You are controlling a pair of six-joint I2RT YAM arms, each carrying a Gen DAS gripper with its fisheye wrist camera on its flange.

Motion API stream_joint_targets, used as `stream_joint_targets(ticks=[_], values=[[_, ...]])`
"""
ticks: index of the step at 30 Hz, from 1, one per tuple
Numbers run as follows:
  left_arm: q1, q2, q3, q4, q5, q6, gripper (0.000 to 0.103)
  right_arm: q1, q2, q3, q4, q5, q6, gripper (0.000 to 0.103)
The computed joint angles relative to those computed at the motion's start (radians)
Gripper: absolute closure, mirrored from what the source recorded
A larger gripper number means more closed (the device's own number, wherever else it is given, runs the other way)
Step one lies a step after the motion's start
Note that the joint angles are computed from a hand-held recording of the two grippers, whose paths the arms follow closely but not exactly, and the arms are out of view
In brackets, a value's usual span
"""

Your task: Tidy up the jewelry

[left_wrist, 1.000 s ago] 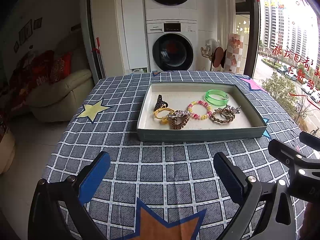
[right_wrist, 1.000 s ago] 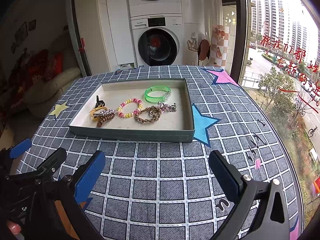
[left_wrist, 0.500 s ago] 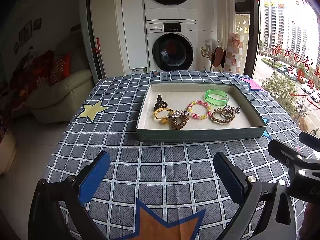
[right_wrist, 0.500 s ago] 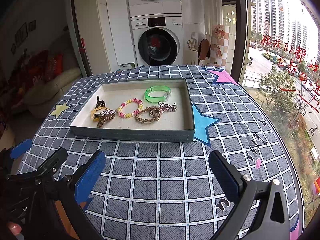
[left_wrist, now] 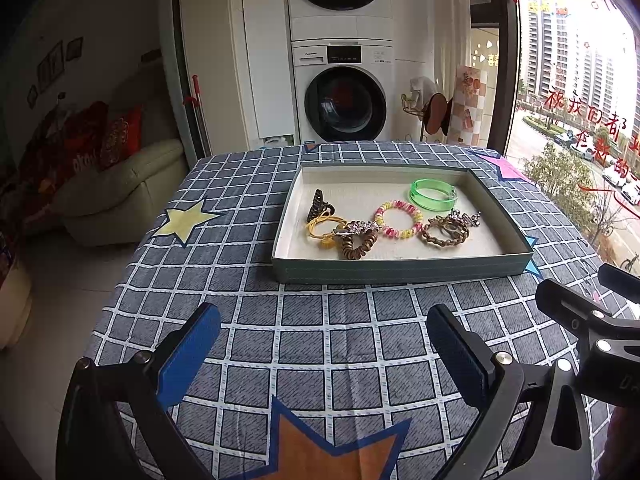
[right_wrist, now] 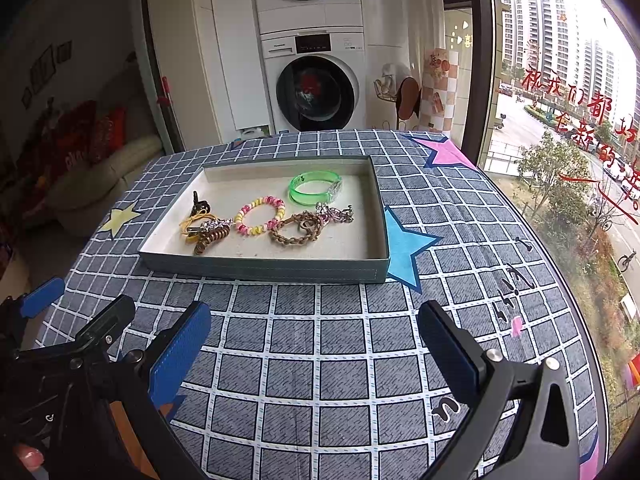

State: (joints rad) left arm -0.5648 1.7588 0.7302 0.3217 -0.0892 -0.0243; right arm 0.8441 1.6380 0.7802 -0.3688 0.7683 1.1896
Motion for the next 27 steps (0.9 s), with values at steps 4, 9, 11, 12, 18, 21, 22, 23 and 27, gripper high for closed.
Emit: stream_joint_targets(ticks=[4,9,11,12,18,21,22,23,27], values=[[0.001,-0.001,0.000,-0.002,0.001,0.001,0.000,-0.001,0.000,0.000,0.002,0.000,-0.001,0.000],[0.004,0.003,0.003,-0.002,0.002,-0.002,0.000,-0.001,-0.002,-0.004,0.006,-0.002,-0.001,0.000],[0.004,0.004,0.004,-0.001,0.002,-0.002,0.000,-0.002,0.000,-0.002,0.006,-0.002,-0.003,0.000],[0.004,0.004,0.004,-0.001,0.002,-0.002,0.000,0.000,0.000,-0.004,0.007,-0.001,-0.002,0.000],[0.008,0.003,0.001,0.004,0.007,-0.004,0.000,-0.001,0.005,-0.008,0.018,-0.003,-0.006,0.000],[0.013,0.003,-0.003,0.012,0.016,-0.009,0.000,0.002,0.004,-0.008,0.014,-0.003,-0.002,0.000],[0.012,0.003,-0.005,0.016,0.015,-0.010,0.000,0.002,0.005,-0.008,0.014,-0.003,-0.002,0.000],[0.012,0.003,-0.006,0.017,0.015,-0.009,0.000,0.002,0.005,-0.008,0.014,-0.003,-0.002,0.000],[0.010,0.003,-0.006,0.014,0.018,-0.004,0.000,0.002,0.004,-0.008,0.014,-0.003,-0.002,0.000]])
